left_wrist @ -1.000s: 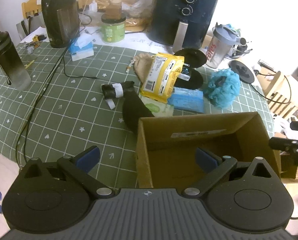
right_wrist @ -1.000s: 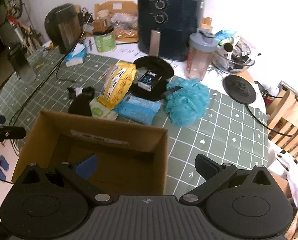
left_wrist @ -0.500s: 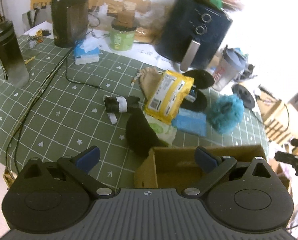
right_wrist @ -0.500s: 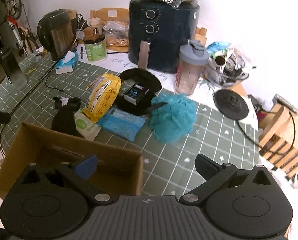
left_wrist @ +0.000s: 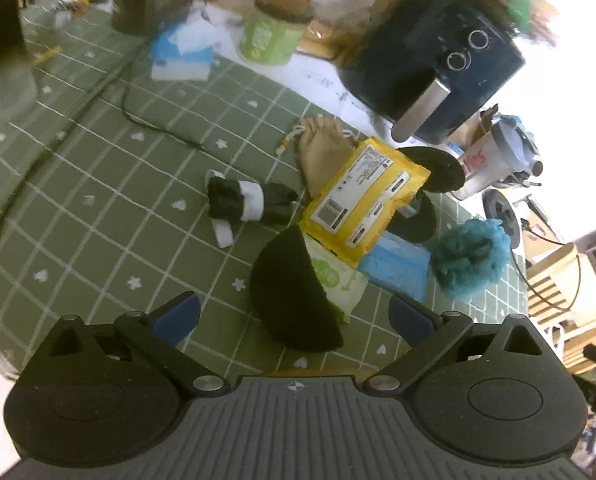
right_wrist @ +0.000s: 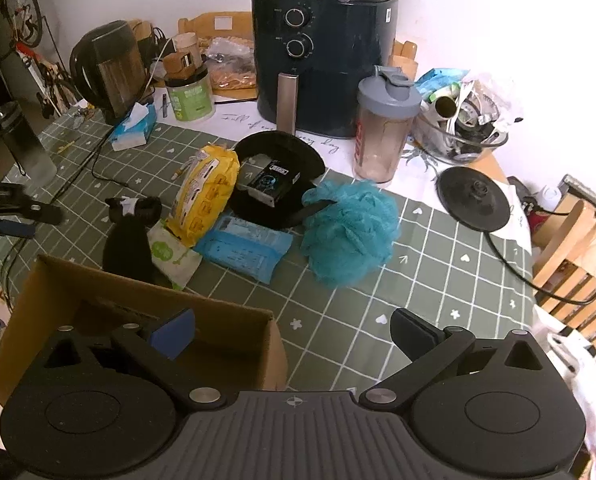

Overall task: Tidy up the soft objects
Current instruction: 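Close the left gripper on the black fuzzy pad beside the box, then lift the black pad with the left gripper while the right gripper approaches the teal sponge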

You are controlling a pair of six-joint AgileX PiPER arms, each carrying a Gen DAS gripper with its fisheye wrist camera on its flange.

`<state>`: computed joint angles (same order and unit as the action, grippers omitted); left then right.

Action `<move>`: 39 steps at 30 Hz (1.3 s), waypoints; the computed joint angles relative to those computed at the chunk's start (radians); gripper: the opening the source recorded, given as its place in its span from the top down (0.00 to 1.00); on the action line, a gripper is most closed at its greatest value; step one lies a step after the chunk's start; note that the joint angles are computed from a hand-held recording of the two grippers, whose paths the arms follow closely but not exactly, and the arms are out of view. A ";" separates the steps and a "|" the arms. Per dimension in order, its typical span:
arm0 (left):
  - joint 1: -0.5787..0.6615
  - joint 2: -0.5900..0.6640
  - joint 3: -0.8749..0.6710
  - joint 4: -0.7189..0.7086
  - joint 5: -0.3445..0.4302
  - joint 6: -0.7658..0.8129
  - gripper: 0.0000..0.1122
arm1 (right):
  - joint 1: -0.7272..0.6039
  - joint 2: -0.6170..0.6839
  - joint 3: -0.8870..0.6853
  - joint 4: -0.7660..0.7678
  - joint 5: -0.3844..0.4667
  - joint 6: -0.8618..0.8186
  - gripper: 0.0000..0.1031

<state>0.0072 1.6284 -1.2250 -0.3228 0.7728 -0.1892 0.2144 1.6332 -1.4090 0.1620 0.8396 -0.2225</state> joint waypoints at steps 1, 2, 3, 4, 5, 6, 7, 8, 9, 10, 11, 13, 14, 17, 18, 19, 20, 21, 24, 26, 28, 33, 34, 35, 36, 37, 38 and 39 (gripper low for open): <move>0.011 0.034 -0.013 -0.028 0.001 0.035 0.09 | -0.004 0.002 -0.001 0.013 0.002 -0.005 0.00; 0.020 0.064 -0.028 -0.045 0.009 0.053 0.09 | -0.006 0.005 -0.002 0.022 0.005 -0.008 0.00; 0.029 0.096 -0.043 -0.060 0.015 0.069 0.09 | -0.007 0.006 -0.003 0.027 0.008 -0.010 0.00; 0.041 0.128 -0.054 -0.091 0.018 0.094 0.09 | -0.006 0.006 -0.002 0.027 0.009 -0.009 0.00; 0.051 0.154 -0.065 -0.116 0.025 0.109 0.09 | -0.004 0.005 -0.001 0.021 0.008 -0.003 0.00; 0.055 0.177 -0.079 -0.130 0.036 0.107 0.09 | -0.003 0.003 -0.001 0.015 0.007 0.001 0.00; 0.062 0.201 -0.093 -0.152 0.043 0.114 0.09 | -0.002 0.000 0.004 0.012 0.004 0.004 0.00; 0.066 0.218 -0.101 -0.171 0.045 0.122 0.09 | -0.004 -0.004 0.007 0.012 0.001 0.004 0.00; 0.068 0.238 -0.111 -0.184 0.048 0.124 0.09 | -0.005 -0.008 0.012 0.010 -0.003 0.008 0.00; 0.068 0.256 -0.124 -0.186 0.055 0.112 0.09 | -0.006 -0.011 0.018 0.006 -0.005 0.015 0.00; 0.068 0.272 -0.134 -0.194 0.060 0.106 0.09 | -0.008 -0.012 0.019 0.004 -0.004 0.020 0.00; 0.073 0.301 -0.148 -0.229 0.062 0.112 0.09 | -0.015 -0.015 0.020 0.006 -0.002 0.028 0.00; 0.074 0.317 -0.159 -0.237 0.069 0.107 0.09 | -0.019 -0.018 0.024 0.007 -0.004 0.031 0.00; 0.078 0.369 -0.191 -0.266 0.086 0.104 0.16 | -0.027 -0.023 0.031 0.004 -0.005 0.051 0.00; 0.078 0.387 -0.209 -0.262 0.102 0.088 0.23 | -0.030 -0.024 0.033 0.005 -0.005 0.055 0.00; 0.082 0.406 -0.227 -0.271 0.126 0.078 0.23 | -0.033 -0.026 0.036 0.005 -0.006 0.061 0.00; 0.086 0.421 -0.241 -0.288 0.145 0.078 0.23 | -0.034 -0.029 0.039 0.004 -0.008 0.066 0.00; 0.088 0.432 -0.248 -0.305 0.151 0.083 0.23 | -0.035 -0.031 0.043 0.002 -0.010 0.072 0.00; 0.076 0.458 -0.276 -0.264 0.163 0.050 0.27 | -0.037 -0.036 0.051 -0.003 -0.014 0.093 0.00; 0.065 0.482 -0.308 -0.213 0.192 0.012 0.33 | -0.038 -0.038 0.055 -0.005 -0.014 0.107 0.00; 0.075 0.490 -0.297 -0.253 0.192 0.047 0.40 | -0.039 -0.040 0.059 -0.002 -0.017 0.112 0.00; 0.082 0.456 -0.251 -0.281 0.161 0.098 0.44 | -0.033 -0.042 0.063 -0.020 -0.023 0.131 0.00; 0.081 0.443 -0.243 -0.283 0.153 0.106 0.44 | -0.034 -0.042 0.064 -0.022 -0.024 0.133 0.00; 0.081 0.429 -0.232 -0.286 0.143 0.116 0.45 | -0.036 -0.041 0.063 -0.022 -0.025 0.135 0.00; 0.081 0.413 -0.223 -0.289 0.131 0.124 0.45 | -0.039 -0.039 0.062 -0.019 -0.025 0.133 0.00; 0.081 0.396 -0.215 -0.289 0.118 0.128 0.45 | -0.046 -0.036 0.062 -0.011 -0.025 0.125 0.00; 0.081 0.378 -0.208 -0.286 0.110 0.127 0.45 | -0.051 -0.033 0.060 -0.007 -0.024 0.121 0.00; 0.084 0.358 -0.194 -0.288 0.097 0.136 0.45 | -0.056 -0.029 0.056 -0.001 -0.022 0.114 0.00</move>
